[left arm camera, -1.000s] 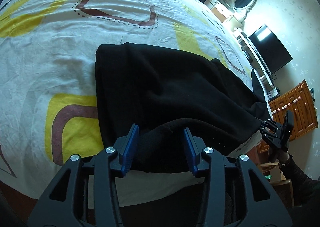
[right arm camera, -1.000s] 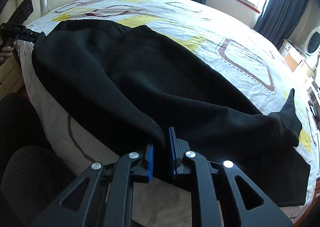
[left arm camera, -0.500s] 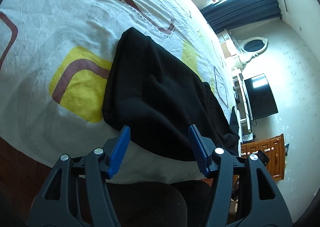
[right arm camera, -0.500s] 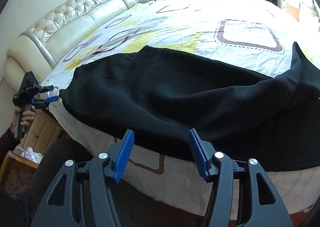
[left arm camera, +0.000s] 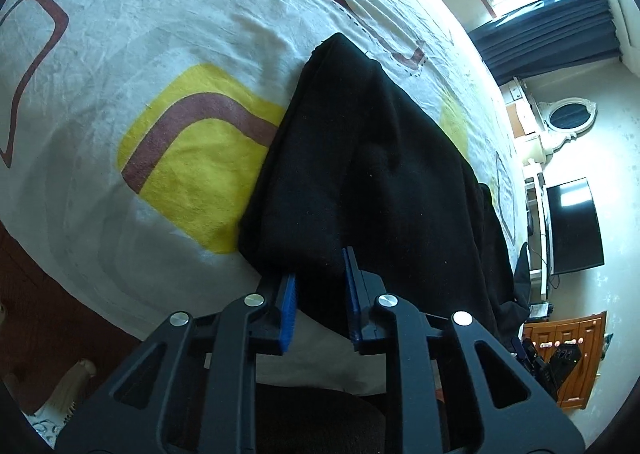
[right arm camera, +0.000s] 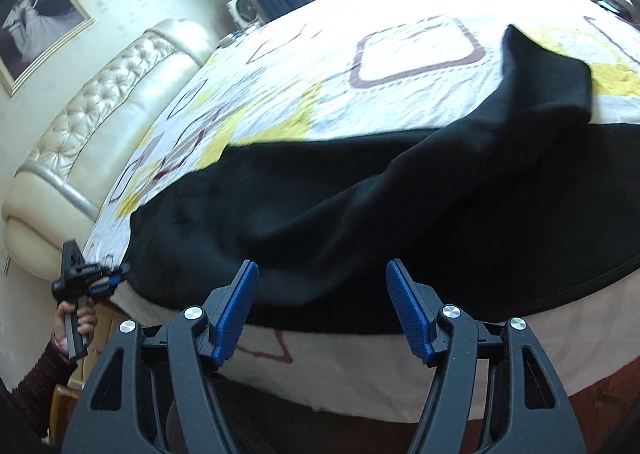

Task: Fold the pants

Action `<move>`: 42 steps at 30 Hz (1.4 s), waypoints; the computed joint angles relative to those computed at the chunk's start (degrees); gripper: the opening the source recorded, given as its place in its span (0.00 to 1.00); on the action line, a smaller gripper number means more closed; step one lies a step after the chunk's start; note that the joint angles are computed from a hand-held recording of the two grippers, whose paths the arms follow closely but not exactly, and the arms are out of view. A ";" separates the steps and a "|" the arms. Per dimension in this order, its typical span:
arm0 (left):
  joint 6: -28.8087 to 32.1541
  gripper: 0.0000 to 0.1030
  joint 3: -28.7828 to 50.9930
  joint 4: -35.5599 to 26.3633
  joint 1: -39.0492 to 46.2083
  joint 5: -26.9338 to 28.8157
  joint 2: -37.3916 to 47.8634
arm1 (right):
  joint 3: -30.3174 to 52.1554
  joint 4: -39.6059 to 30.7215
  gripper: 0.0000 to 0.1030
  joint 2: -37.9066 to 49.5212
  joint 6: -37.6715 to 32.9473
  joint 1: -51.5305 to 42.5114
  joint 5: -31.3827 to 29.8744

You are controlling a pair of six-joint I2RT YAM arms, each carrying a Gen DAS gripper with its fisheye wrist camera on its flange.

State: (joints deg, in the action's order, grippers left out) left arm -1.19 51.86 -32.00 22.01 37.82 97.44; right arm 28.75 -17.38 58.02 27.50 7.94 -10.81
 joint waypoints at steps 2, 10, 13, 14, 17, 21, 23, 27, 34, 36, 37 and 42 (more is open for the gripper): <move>-0.13 0.20 -0.23 0.03 0.04 0.05 -0.56 | 2.74 -1.79 0.64 -0.27 -1.49 -6.94 0.37; -2.63 0.53 -3.69 4.68 -3.72 -8.39 -12.18 | 30.05 -5.75 0.70 28.48 -5.53 -20.03 7.44; -4.78 0.69 -3.41 6.49 -3.56 -8.66 -14.51 | 44.76 -11.07 0.71 43.09 -6.19 -19.62 14.33; -5.14 0.72 -2.86 6.83 -3.98 -8.90 -14.34 | 50.49 -14.36 0.72 48.47 -5.55 -19.67 16.18; -5.03 0.74 -1.60 6.76 -4.72 -10.48 -12.46 | 63.46 -22.23 0.71 60.96 -3.90 -21.18 16.78; -6.80 0.74 -0.87 6.55 -5.85 -11.39 -8.40 | 67.13 -24.87 0.41 65.78 -4.79 -22.13 20.10; -8.23 0.74 -1.00 7.11 -6.03 -11.30 -7.08 | 62.09 -20.56 0.21 62.09 -6.98 -23.40 17.70; -10.29 0.79 -1.54 8.64 -7.31 -12.26 -7.39 | 43.41 -7.91 0.14 44.88 -9.08 -28.07 7.51; -10.68 0.80 -3.32 10.15 -9.25 -14.85 -9.81 | 16.08 -1.46 0.13 20.35 -15.75 -50.65 -10.56; -11.60 0.80 -3.24 10.49 -9.81 -15.72 -9.32 | 16.23 -3.43 0.14 21.47 -17.31 -53.20 -10.53; -12.09 0.80 -3.21 10.65 -10.03 -16.10 -9.26 | 16.77 -4.01 0.14 21.70 -17.46 -52.58 -9.56; -13.91 0.81 -3.04 11.25 -10.47 -14.76 -9.82 | 28.87 -7.37 0.64 31.39 -12.86 -39.55 -3.39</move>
State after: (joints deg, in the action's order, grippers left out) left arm -15.10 48.82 -20.75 11.55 23.06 87.62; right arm 57.62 -24.75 89.41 14.65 -31.61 -14.20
